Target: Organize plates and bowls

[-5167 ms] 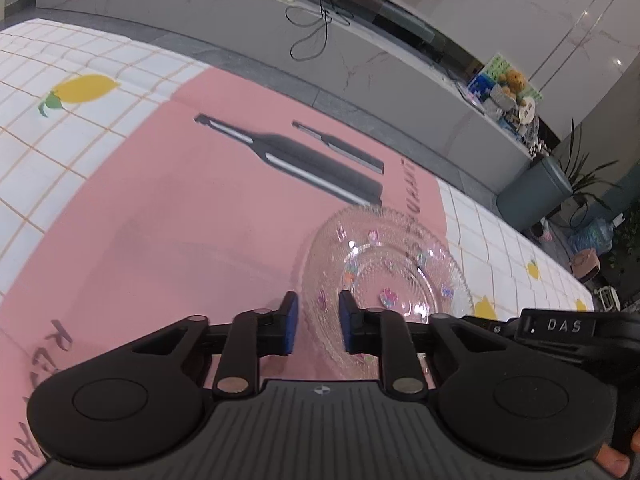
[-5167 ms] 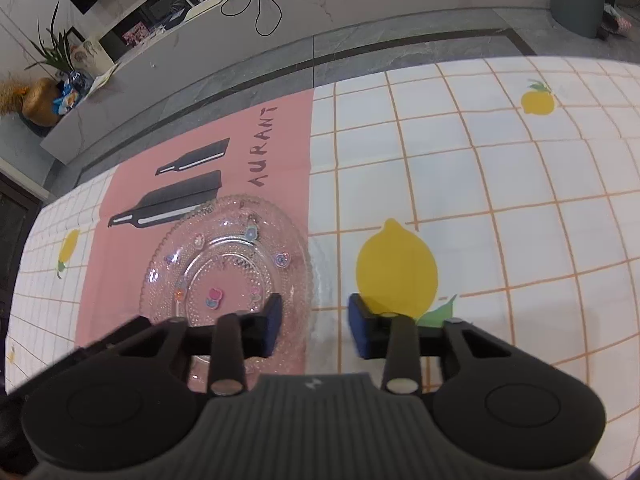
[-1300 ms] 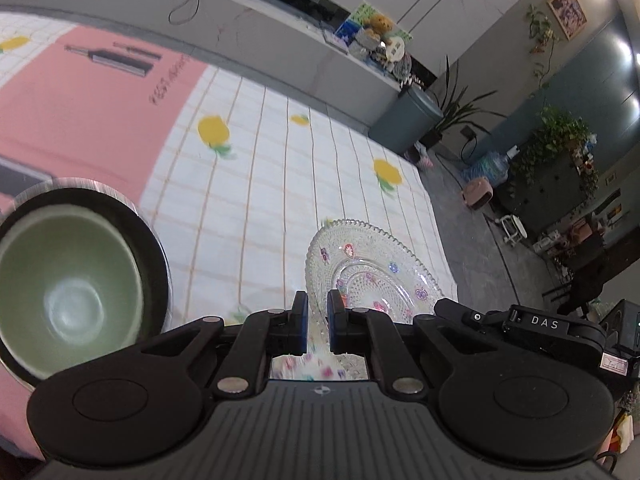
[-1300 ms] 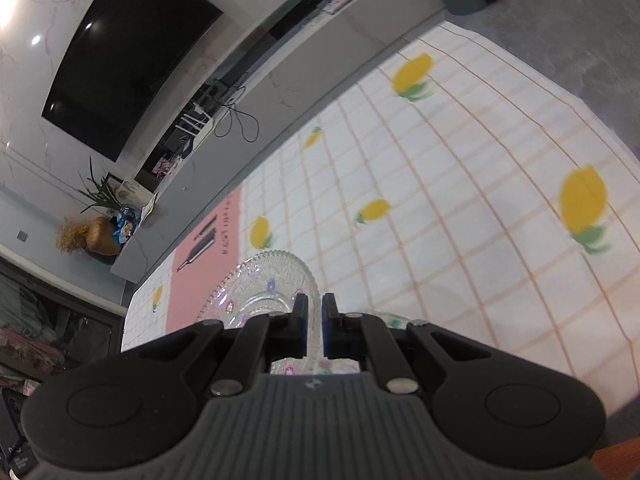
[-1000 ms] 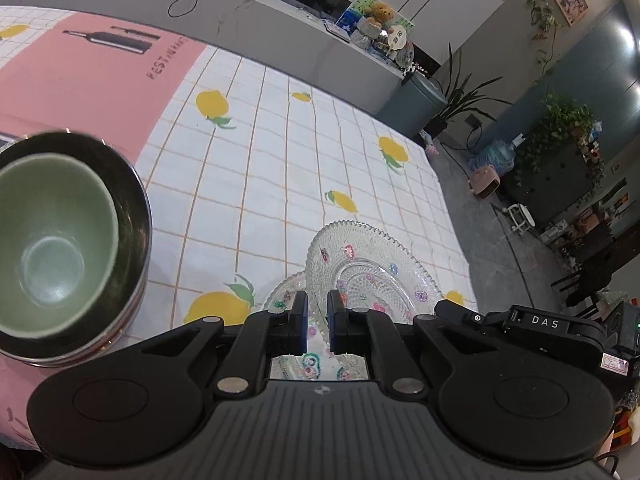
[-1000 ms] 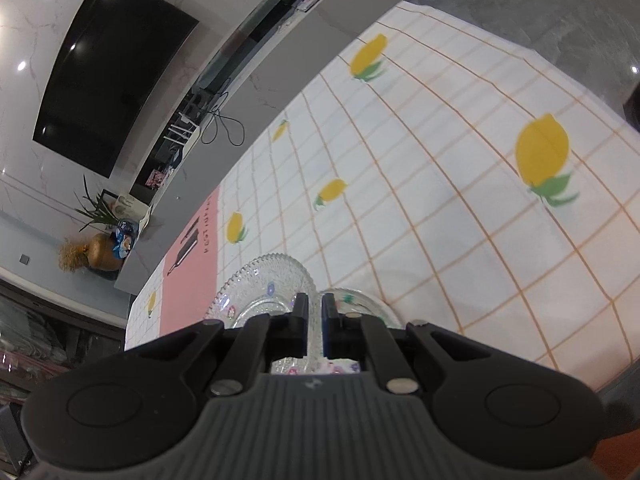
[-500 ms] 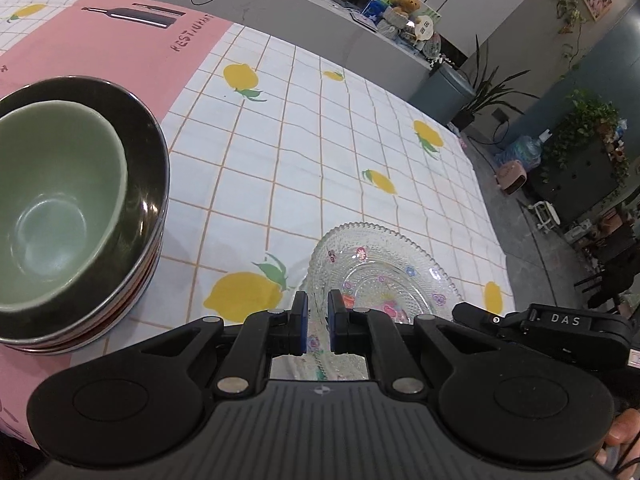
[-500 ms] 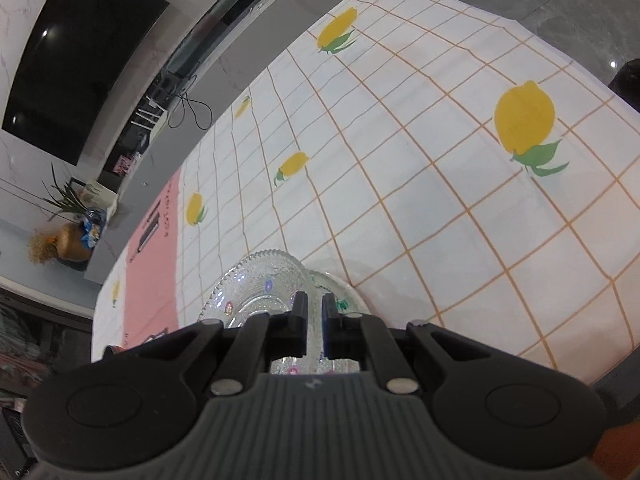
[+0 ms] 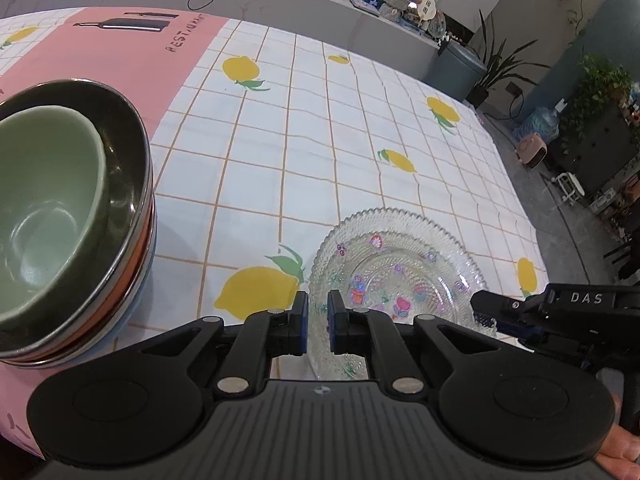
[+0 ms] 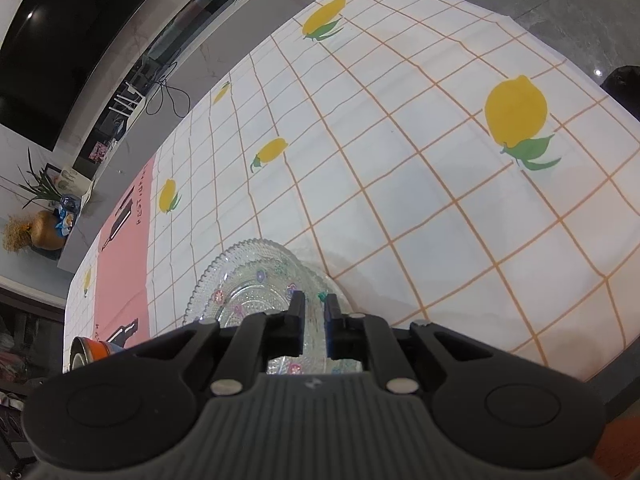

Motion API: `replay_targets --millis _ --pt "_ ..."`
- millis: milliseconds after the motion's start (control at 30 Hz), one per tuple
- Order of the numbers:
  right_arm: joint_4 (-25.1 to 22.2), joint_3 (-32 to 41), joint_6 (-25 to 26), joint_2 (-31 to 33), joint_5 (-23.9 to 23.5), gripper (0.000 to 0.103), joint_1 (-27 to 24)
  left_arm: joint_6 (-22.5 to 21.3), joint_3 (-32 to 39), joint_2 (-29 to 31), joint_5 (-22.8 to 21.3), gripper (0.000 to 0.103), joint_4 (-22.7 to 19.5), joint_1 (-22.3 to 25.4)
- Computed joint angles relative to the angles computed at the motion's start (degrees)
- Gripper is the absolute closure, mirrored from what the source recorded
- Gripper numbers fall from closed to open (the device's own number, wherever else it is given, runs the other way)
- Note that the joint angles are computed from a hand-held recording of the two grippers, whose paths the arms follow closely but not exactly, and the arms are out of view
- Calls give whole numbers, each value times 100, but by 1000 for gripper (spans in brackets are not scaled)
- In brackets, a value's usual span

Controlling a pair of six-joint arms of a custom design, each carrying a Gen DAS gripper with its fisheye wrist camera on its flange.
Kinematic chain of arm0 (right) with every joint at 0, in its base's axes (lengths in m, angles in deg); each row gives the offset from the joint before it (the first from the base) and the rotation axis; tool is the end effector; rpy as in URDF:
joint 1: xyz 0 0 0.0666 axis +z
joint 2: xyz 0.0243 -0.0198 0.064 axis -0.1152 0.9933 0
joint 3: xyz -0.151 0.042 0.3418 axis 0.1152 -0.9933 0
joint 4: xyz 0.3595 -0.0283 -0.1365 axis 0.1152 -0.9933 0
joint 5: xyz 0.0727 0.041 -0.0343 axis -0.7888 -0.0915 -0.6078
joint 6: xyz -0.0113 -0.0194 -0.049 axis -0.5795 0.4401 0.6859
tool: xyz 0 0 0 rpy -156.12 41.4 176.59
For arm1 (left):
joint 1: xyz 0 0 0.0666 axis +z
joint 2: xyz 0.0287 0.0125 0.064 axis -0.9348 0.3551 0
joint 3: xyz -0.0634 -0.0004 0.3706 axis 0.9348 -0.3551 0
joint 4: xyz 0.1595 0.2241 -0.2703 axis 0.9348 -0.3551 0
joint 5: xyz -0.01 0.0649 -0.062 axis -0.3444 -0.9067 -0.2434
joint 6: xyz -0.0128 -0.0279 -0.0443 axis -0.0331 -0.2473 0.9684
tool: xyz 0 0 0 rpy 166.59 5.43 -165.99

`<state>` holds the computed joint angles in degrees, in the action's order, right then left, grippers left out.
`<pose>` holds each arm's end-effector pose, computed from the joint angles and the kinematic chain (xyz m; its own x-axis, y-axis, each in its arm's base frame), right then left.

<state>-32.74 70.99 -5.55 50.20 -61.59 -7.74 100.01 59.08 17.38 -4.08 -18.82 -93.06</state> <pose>0.6158 0.0059 0.3645 -0.9257 0.2284 -0.3015 0.0216 0.8277 0.5608 0.5091 -0.2206 0.3789 -0.7504 -0.4357 -0.4971 -0.2834 0.8915 -0.3535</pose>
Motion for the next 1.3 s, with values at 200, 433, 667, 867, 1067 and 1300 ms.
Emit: replay_targets --millis 200,433,667,867,1067,1300 --pt "73 -19 28 -25 122 92 54 -75 7 -5 36 93 0 13" --pt "87 -23 0 -25 96 89 53 105 -210 -178 233 93 236 112" --pt "229 -122 46 -117 160 82 66 233 -373 -297 230 91 362 138" --pt "262 -147 192 -160 438 91 116 221 -415 -274 468 88 535 154" --pt "182 -102 138 -126 425 96 88 140 -326 -237 472 93 378 139" --pt "186 -165 143 -183 380 94 31 201 -395 -264 552 94 468 163"
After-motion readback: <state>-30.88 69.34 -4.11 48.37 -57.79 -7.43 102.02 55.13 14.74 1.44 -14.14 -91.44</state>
